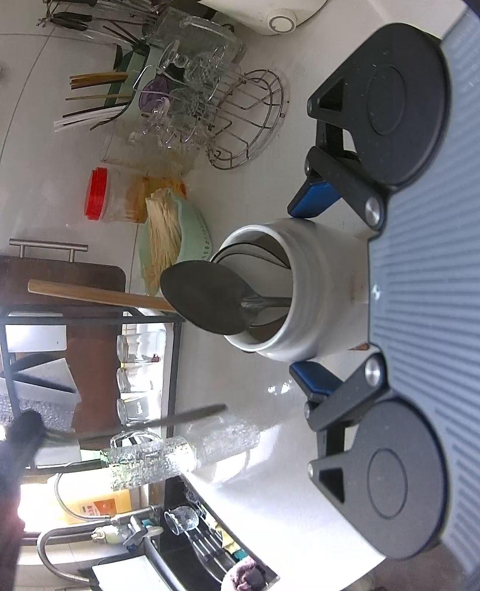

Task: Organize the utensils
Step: 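Lift the gold spoon and carry it over the mug with the left tool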

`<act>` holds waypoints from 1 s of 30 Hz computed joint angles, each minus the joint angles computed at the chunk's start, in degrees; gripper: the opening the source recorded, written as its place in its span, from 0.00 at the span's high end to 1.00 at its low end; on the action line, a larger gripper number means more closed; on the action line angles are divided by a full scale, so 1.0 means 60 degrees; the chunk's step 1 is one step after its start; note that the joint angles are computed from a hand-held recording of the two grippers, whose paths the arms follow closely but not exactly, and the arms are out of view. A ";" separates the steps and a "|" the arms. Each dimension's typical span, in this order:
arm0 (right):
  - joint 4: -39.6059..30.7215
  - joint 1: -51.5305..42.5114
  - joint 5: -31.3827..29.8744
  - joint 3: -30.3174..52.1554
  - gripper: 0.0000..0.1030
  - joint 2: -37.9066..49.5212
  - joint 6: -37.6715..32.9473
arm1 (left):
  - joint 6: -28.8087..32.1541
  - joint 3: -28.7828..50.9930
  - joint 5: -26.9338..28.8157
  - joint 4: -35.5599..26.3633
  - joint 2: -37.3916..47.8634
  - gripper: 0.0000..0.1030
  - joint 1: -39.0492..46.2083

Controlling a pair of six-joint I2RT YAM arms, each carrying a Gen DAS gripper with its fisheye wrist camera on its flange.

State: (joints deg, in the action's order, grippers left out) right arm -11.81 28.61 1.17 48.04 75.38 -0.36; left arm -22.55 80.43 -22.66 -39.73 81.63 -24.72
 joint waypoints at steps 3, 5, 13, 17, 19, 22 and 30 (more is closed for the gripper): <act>0.0044 -0.0018 -0.0081 -0.0067 0.16 -0.0057 -0.0079 | 0.0036 -0.0052 -0.0078 0.0377 0.0091 0.99 -0.0099; 0.0071 -0.0030 -0.0136 -0.0101 0.16 -0.0078 -0.0137 | -0.0068 -0.0069 -0.0089 0.0565 0.0204 0.99 -0.0134; 0.0124 -0.0159 -0.0458 -0.0246 0.16 -0.0227 -0.0247 | -0.0293 -0.0199 -0.0165 0.0894 0.0418 0.99 -0.0329; 0.0214 -0.0124 -0.0429 -0.0290 0.16 -0.0231 -0.0237 | -0.0119 -0.0298 -0.0264 0.0874 0.0507 0.99 -0.0465; 0.0276 -0.0144 -0.0455 -0.0327 0.16 -0.0237 -0.0253 | -0.0129 -0.0297 -0.0144 0.0801 0.0582 0.99 -0.0462; 0.0327 -0.0139 -0.0461 -0.0375 0.16 -0.0264 -0.0246 | -0.0196 -0.0016 0.0074 0.0355 0.0770 0.99 -0.0511; 0.0512 -0.0159 -0.0519 -0.0508 0.16 -0.0320 -0.0256 | -0.0118 0.1310 0.0597 -0.1200 0.1391 0.99 -0.0743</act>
State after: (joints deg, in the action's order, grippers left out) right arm -8.73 27.66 -1.94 44.99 73.45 -1.90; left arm -23.26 88.29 -19.08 -46.93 89.98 -29.17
